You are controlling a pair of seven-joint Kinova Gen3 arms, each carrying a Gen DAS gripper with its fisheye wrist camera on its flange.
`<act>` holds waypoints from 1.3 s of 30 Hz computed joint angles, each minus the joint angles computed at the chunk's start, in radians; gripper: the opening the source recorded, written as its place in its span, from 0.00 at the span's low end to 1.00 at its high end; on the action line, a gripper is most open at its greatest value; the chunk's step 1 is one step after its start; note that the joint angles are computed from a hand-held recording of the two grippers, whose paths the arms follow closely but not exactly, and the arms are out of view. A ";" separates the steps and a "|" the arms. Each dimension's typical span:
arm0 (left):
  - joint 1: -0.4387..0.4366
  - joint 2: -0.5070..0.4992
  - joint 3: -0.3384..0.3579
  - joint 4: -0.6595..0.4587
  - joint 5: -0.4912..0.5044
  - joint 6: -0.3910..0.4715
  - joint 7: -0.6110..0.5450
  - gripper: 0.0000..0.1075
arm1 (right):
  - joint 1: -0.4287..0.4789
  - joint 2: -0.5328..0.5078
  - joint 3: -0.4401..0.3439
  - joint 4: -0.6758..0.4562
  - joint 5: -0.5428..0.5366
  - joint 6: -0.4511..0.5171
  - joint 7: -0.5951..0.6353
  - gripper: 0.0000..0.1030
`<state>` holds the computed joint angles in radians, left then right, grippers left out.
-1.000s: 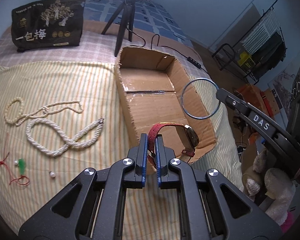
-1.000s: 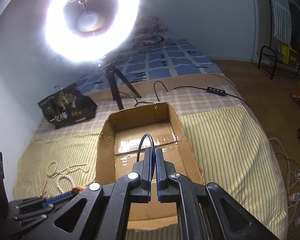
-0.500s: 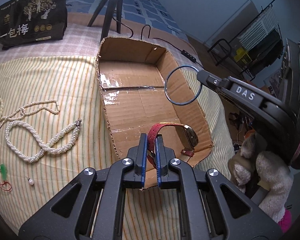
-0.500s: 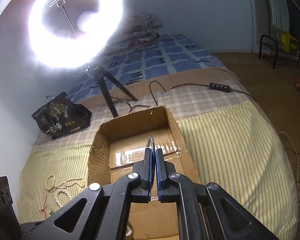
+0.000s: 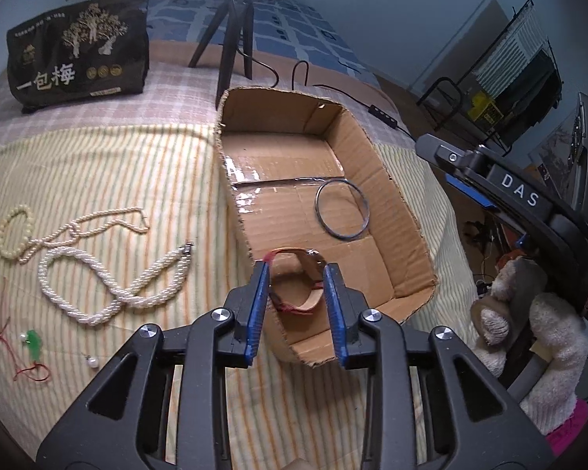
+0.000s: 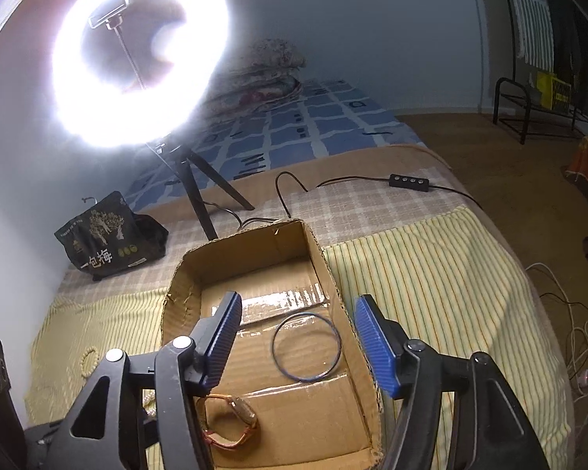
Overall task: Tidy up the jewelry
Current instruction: 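Open both grippers to drop the watch and bangle into the box, then move both tools back toward the jade pendant and pearl earring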
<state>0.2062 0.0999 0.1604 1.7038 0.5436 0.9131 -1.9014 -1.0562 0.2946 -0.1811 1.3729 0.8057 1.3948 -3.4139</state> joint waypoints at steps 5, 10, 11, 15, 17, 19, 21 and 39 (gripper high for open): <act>-0.016 -0.040 -0.018 0.016 -0.012 0.006 -0.023 0.26 | -0.044 0.027 -0.001 -0.055 0.030 0.071 0.033 0.69; -0.035 -0.085 -0.042 0.031 -0.028 0.013 -0.054 0.26 | -0.102 0.060 0.011 -0.115 0.064 0.142 0.070 0.81; -0.040 -0.094 -0.048 0.034 -0.032 0.015 -0.061 0.26 | -0.112 0.064 0.015 -0.121 0.070 0.150 0.070 0.81; -0.058 -0.128 -0.072 0.042 -0.050 0.028 -0.092 0.26 | -0.158 0.085 0.028 -0.153 0.103 0.191 0.073 0.84; -0.071 -0.149 -0.088 0.047 -0.061 0.033 -0.114 0.35 | -0.176 0.094 0.032 -0.169 0.115 0.204 0.075 0.86; -0.083 -0.170 -0.102 0.054 -0.069 0.028 -0.129 0.45 | -0.193 0.100 0.036 -0.181 0.125 0.210 0.076 0.92; -0.096 -0.189 -0.116 0.055 -0.085 0.024 -0.136 0.53 | -0.210 0.105 0.039 -0.189 0.137 0.213 0.077 1.00; -0.226 -0.226 -0.225 0.072 -0.158 0.013 -0.255 0.60 | -0.239 0.248 -0.045 -0.448 0.112 0.198 0.290 1.00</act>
<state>-0.0197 -0.1264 -0.0644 1.7757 0.3851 0.9257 -2.1560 -1.2956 0.5427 -0.2257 0.9246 0.9179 1.5929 -3.1236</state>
